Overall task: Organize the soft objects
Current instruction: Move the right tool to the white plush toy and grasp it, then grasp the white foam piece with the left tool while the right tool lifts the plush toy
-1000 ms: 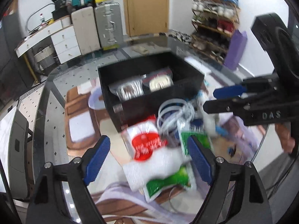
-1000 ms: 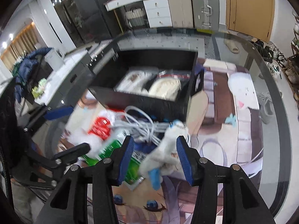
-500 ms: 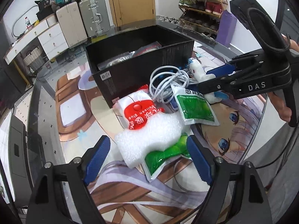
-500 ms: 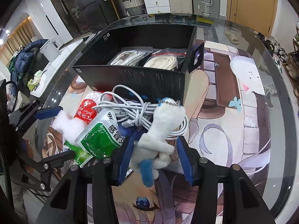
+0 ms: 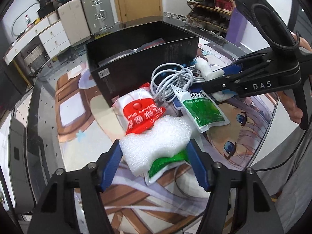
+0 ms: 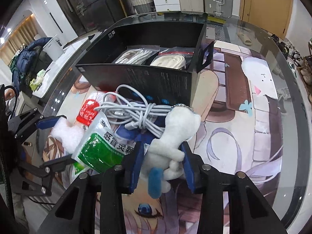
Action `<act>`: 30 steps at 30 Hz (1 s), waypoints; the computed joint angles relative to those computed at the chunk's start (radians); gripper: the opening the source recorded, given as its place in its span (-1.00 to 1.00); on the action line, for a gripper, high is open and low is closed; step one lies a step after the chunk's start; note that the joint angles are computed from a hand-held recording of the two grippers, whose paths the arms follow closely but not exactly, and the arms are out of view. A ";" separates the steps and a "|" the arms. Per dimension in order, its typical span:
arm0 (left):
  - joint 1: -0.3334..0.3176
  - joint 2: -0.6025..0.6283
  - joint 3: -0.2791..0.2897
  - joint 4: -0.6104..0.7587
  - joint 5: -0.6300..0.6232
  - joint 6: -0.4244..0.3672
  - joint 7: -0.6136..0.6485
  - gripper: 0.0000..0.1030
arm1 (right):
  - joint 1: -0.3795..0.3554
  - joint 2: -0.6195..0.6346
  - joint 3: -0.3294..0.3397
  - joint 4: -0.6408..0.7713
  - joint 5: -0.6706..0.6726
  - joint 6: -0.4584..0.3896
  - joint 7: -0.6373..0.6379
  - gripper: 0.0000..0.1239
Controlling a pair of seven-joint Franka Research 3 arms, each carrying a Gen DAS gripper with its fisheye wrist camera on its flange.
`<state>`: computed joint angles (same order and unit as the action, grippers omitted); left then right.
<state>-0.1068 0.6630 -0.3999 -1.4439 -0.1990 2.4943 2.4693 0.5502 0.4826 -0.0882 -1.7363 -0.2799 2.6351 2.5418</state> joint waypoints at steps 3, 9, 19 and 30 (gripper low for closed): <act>0.029 -0.030 -0.020 -0.048 -0.042 0.032 0.006 0.29 | -0.002 -0.029 0.014 -0.025 -0.004 -0.007 -0.033 -0.37; 0.045 -0.067 -0.006 -0.106 -0.065 0.057 -0.037 0.30 | 0.012 -0.050 0.036 -0.046 -0.011 -0.036 -0.065 -0.37; 0.074 -0.064 0.004 -0.120 -0.066 0.190 -0.180 0.30 | 0.032 -0.033 0.034 -0.026 -0.038 -0.058 -0.052 -0.37; 0.047 0.036 0.045 0.023 0.031 0.028 -0.386 0.36 | 0.029 -0.028 0.043 -0.015 -0.038 -0.082 -0.061 -0.37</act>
<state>-0.0594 0.6990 -0.3546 -1.4210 -0.1680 2.5223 2.0830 0.5791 0.4551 -0.0450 -1.7515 -0.3179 2.5535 2.4808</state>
